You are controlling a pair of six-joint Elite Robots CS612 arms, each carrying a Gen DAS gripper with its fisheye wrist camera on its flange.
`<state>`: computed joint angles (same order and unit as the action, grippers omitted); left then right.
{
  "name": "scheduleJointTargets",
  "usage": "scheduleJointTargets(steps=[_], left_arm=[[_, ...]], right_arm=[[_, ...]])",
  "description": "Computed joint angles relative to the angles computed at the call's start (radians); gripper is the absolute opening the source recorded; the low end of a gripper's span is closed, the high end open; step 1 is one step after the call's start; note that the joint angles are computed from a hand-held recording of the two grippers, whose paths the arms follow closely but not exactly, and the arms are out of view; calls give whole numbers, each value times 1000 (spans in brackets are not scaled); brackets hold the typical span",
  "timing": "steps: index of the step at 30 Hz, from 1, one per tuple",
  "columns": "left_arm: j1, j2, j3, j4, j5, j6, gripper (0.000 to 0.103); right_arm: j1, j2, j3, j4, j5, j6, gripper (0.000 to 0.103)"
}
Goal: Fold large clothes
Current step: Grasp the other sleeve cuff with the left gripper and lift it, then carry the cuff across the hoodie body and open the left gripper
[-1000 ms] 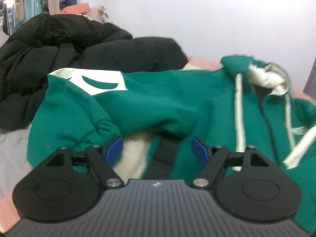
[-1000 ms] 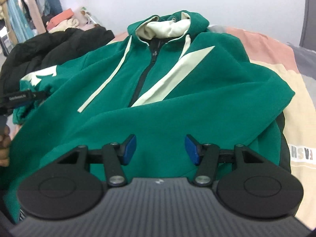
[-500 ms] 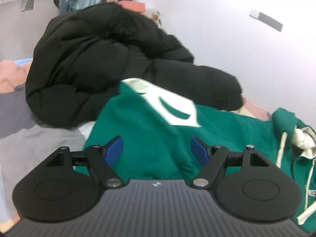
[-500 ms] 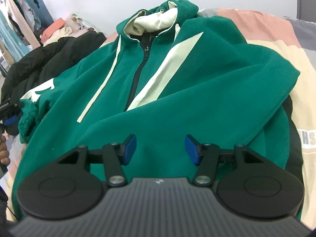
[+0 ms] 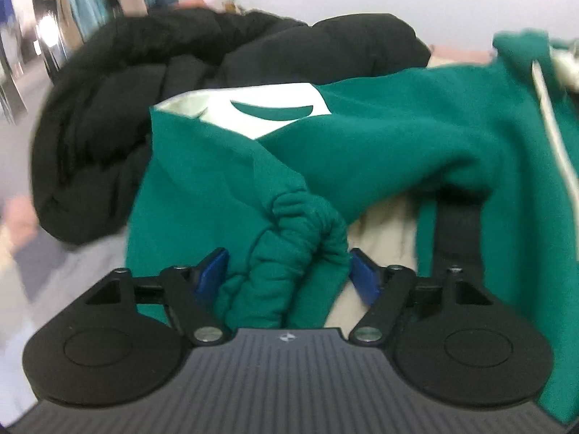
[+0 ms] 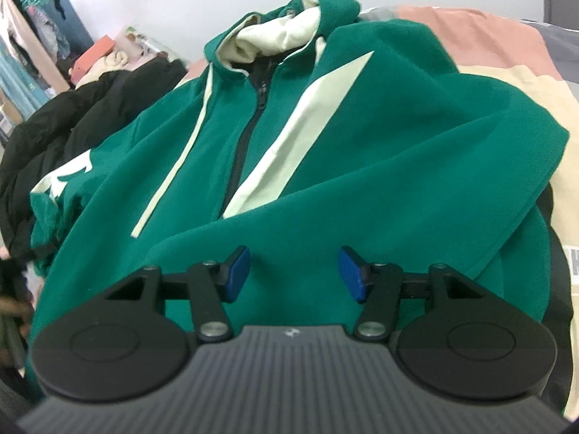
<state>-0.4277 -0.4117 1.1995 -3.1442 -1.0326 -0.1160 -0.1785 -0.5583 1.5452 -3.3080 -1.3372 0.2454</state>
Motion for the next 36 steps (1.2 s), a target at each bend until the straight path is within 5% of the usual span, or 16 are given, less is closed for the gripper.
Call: scheduleJointTargets(steps=[5, 11, 15, 20, 23, 27, 31, 36], left_arm=[[-28, -16, 29, -74, 127, 62, 37], [-33, -119, 112, -160, 150, 34, 30], [-75, -181, 154, -304, 160, 118, 30], [-154, -231, 190, -475, 62, 346, 30], [-201, -257, 217, -476, -59, 382, 30], [-239, -260, 237, -425, -299, 304, 31], [-266, -222, 215, -352, -415, 188, 31], [-258, -181, 188, -272, -518, 56, 32]], right_arm=[[0, 1, 4, -17, -10, 47, 58], [-25, -10, 33, -60, 80, 88, 58], [-47, -24, 68, -109, 111, 113, 59], [-72, -40, 117, -179, 158, 132, 59], [-81, -46, 136, -231, 147, 143, 59], [-101, -50, 159, -289, 145, 194, 59], [-108, -51, 177, -360, 87, 189, 59], [-125, -52, 189, -370, 50, 235, 59]])
